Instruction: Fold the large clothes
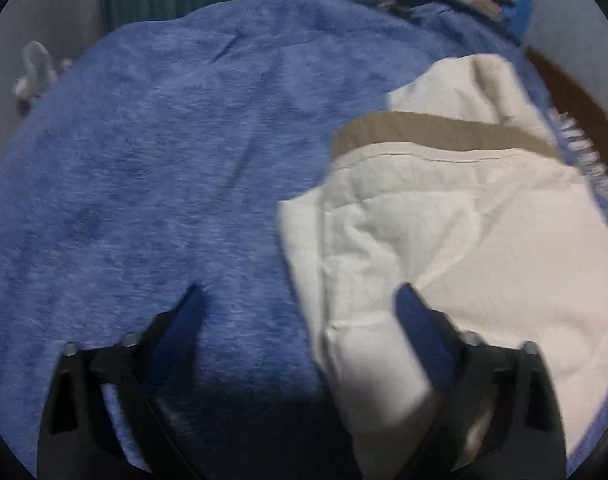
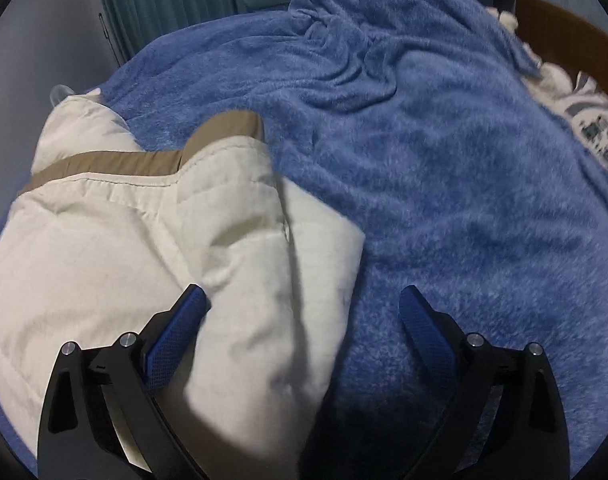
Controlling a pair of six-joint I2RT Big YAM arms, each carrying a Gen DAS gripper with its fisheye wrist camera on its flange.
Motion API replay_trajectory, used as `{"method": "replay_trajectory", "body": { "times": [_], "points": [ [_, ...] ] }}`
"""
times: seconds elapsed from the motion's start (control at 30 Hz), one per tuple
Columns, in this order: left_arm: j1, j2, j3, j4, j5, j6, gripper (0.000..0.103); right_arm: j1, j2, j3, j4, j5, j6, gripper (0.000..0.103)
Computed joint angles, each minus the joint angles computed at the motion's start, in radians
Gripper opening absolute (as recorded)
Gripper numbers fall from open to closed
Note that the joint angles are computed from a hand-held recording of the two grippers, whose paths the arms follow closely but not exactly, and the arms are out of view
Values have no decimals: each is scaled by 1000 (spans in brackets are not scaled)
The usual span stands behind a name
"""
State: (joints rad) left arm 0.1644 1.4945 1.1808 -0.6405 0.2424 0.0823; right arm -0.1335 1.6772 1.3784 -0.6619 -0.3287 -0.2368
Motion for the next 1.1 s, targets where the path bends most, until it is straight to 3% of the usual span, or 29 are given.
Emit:
{"method": "replay_trajectory", "body": {
  "times": [0.07, 0.17, 0.23, 0.37, 0.43, 0.47, 0.63, 0.67, 0.73, 0.8, 0.9, 1.1],
  "points": [
    [16, -5, -11, 4, 80, -4, 67, -20, 6, -1, -13, -60, 8, 93],
    [48, 15, 3, -39, 190, -42, 66, -48, 30, 18, -57, -147, 27, 93],
    [55, 13, 1, -42, 219, -27, 61, -56, 30, 15, -60, -184, 13, 88],
    [59, 49, 29, -66, 282, -27, 60, -58, 47, 31, -86, -220, 8, 84],
    [68, 97, 58, -61, 353, -76, 60, -58, 72, 54, -92, -263, 14, 74],
    [63, 116, 69, -38, 366, -103, 60, -55, 87, 71, -96, -283, 16, 68],
    [7, 169, 114, 13, 281, -163, 68, -35, 171, 170, -174, -314, 48, 65],
    [3, 170, 116, 16, 274, -164, 68, -40, 172, 168, -166, -342, 51, 54],
    [1, 145, 98, 23, 267, -137, 52, -41, 134, 120, -107, -351, 36, 37],
    [-18, 99, 73, 39, 217, -75, 24, -26, 52, 31, 6, -305, -11, 19],
    [-40, 27, 42, 36, 153, 4, 14, -1, -55, -73, 127, -232, -72, 13],
    [-2, -130, -38, 51, 269, -35, 9, -8, -269, -218, 259, -303, -75, 10]
  ]
}}
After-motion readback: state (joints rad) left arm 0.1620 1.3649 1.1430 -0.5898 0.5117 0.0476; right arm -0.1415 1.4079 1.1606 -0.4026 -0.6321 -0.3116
